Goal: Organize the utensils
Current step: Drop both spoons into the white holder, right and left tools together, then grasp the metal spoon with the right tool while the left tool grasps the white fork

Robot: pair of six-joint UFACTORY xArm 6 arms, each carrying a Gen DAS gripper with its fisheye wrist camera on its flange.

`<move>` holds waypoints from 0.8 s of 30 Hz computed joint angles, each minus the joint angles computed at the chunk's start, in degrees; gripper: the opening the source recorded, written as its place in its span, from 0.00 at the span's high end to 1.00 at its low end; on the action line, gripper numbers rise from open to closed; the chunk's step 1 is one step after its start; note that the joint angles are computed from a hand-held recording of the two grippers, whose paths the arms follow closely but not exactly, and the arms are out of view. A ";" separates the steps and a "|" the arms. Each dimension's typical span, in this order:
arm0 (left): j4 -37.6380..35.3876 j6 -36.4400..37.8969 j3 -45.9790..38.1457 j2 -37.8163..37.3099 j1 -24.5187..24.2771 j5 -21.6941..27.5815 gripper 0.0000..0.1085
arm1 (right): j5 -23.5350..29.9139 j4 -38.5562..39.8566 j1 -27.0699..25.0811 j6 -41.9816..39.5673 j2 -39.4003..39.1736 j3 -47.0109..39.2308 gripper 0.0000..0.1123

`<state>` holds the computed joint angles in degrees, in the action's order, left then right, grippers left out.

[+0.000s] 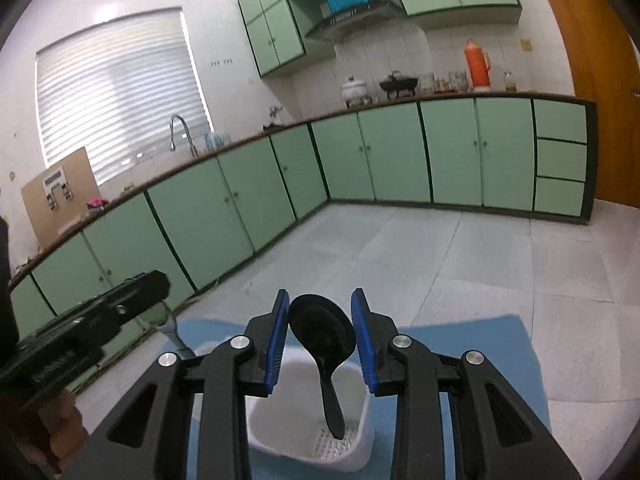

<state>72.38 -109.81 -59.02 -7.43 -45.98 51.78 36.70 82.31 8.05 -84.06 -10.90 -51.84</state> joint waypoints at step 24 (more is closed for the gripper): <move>-19.01 -1.64 16.51 -13.37 -14.50 12.31 0.37 | 0.75 -15.83 -9.76 6.65 -18.42 20.67 0.56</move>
<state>53.38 -111.45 -42.51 -20.80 -60.47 64.09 37.45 66.49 -1.71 -77.40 -29.33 -31.18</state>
